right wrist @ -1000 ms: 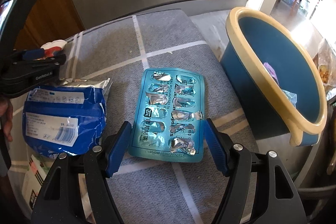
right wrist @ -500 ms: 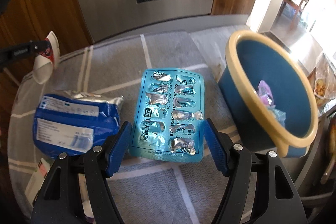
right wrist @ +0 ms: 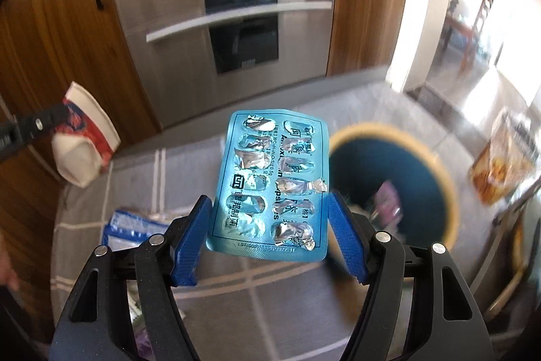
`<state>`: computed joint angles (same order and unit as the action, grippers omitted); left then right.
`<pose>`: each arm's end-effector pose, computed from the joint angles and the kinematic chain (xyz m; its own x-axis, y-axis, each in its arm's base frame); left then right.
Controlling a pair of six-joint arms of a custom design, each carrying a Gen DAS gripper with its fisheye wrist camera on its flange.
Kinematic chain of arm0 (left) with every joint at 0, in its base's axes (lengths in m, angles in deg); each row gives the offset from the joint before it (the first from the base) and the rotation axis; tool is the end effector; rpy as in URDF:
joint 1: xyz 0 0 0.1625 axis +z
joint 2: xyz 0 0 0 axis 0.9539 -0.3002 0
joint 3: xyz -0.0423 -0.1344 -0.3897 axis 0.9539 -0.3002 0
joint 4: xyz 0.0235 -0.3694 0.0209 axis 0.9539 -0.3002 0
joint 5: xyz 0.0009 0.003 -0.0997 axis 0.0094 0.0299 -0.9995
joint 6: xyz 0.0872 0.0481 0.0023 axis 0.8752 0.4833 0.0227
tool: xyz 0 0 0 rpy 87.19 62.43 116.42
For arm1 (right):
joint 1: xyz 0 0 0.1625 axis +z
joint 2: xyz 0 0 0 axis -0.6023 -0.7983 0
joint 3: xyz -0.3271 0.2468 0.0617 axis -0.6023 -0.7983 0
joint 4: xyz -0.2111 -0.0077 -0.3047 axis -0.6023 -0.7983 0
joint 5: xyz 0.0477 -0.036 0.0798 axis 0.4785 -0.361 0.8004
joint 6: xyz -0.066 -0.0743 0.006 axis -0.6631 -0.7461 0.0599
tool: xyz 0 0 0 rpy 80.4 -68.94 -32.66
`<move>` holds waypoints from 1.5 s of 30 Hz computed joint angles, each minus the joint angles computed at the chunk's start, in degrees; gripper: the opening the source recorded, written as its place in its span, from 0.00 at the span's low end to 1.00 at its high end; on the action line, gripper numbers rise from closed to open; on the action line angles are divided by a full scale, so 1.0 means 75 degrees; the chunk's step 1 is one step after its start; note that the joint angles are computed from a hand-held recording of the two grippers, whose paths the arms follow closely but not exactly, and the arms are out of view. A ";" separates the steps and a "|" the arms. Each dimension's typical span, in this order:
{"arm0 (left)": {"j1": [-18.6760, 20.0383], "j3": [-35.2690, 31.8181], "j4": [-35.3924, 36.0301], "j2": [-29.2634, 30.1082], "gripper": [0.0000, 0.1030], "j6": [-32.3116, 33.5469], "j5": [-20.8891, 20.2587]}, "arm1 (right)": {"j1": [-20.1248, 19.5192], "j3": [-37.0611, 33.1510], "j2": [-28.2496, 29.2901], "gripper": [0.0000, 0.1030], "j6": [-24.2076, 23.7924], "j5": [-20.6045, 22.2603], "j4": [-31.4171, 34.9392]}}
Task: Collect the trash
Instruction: 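Carry the bowl and blister pack over the teal bin and open both tools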
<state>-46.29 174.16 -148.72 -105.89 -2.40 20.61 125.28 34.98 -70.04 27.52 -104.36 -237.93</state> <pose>-0.4151 -0.4532 0.0296 -0.8175 -0.2065 -0.5376 0.3258 0.6040 -0.7274 0.0829 -0.5303 0.4055 -0.6577 -0.3867 0.6465 -0.6607 0.7083 -0.2485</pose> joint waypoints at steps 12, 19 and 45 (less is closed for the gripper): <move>0.0126 -0.2444 -0.2273 0.2080 0.09 0.4010 -0.1223 | -0.0964 -0.2274 0.0444 0.69 -0.0500 0.0455 0.1096; 0.0439 -0.4420 -0.1878 0.3487 0.09 0.5269 -0.2185 | -0.1393 -0.3403 0.1154 0.69 -0.0151 -0.0048 0.2278; 0.0943 -0.5062 -0.1139 0.3970 0.40 0.4896 -0.2673 | -0.1503 -0.4523 0.1733 0.84 0.1648 -0.0738 0.3742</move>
<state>-39.21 136.20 -157.26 -76.12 34.31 0.56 114.01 1.06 -57.04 39.88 -109.89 -209.86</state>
